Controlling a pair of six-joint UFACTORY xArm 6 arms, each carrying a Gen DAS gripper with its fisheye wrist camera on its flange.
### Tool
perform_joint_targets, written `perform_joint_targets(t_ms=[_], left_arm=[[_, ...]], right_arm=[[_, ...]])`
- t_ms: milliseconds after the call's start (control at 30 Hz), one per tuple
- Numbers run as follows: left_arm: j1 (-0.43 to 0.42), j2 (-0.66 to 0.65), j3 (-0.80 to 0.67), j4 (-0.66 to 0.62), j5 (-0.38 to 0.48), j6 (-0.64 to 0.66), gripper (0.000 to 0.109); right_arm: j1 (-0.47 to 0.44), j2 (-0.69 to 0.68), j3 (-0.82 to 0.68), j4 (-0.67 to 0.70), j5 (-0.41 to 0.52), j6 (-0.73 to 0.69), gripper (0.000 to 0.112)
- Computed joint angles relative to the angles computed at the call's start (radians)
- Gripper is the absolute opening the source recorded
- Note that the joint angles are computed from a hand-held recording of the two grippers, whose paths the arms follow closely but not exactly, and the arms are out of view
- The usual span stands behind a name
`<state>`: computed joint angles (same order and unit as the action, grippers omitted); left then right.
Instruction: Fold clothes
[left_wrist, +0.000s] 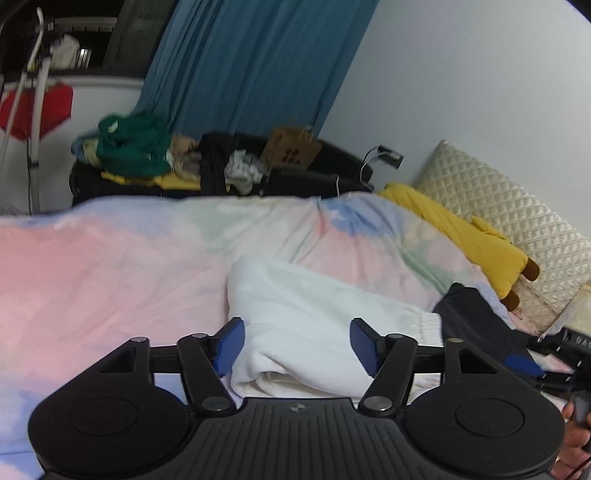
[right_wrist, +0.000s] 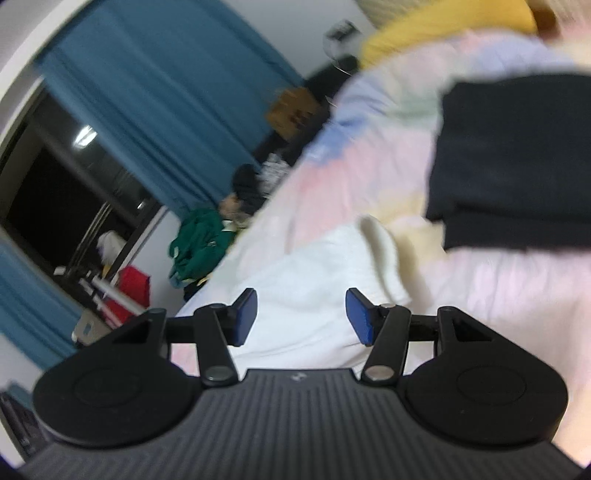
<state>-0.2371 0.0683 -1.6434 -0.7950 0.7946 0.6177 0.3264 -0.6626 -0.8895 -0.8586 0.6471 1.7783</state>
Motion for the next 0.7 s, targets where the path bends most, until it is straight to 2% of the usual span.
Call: perform_joint_targets(t_ms=[33,100,267,333,400,433,533,700], left_arm=[[0.013,-0.046,0.033,-0.012,0.006,0.016,0.068],[0.035,-0.141,0.101,-0.043,0.013,0.055,0.076],[0.094,-0.376,0.250,-0.058,0.067,0.141,0.085],[0.116,-0.470,0.325,-0.075,0.063,0.204,0.094],[0.131,-0.571,0.418,-0.108,0.025,0.298,0.103],[0.137,-0.614,0.460,-0.118,0.011,0.332,0.103],[0.167,-0.726,0.561,-0.136,0.006,0.392,0.103],[0.239,-0.808,0.647,-0.165,0.042,0.382,0.103]], right_arm=[[0.045,0.004,-0.035,-0.018,0.047,-0.014,0.059],[0.133,0.028,-0.116,-0.057,0.150,-0.040,0.065],[0.395,0.104,-0.286,-0.199,0.403,-0.081,0.067],[0.491,0.140,-0.333,-0.254,0.490,-0.081,0.090],[0.604,0.189,-0.398,-0.302,0.599,-0.087,0.090],[0.644,0.217,-0.424,-0.320,0.643,-0.095,0.090],[0.721,0.297,-0.482,-0.355,0.740,-0.126,0.090],[0.791,0.372,-0.508,-0.401,0.805,-0.102,0.090]])
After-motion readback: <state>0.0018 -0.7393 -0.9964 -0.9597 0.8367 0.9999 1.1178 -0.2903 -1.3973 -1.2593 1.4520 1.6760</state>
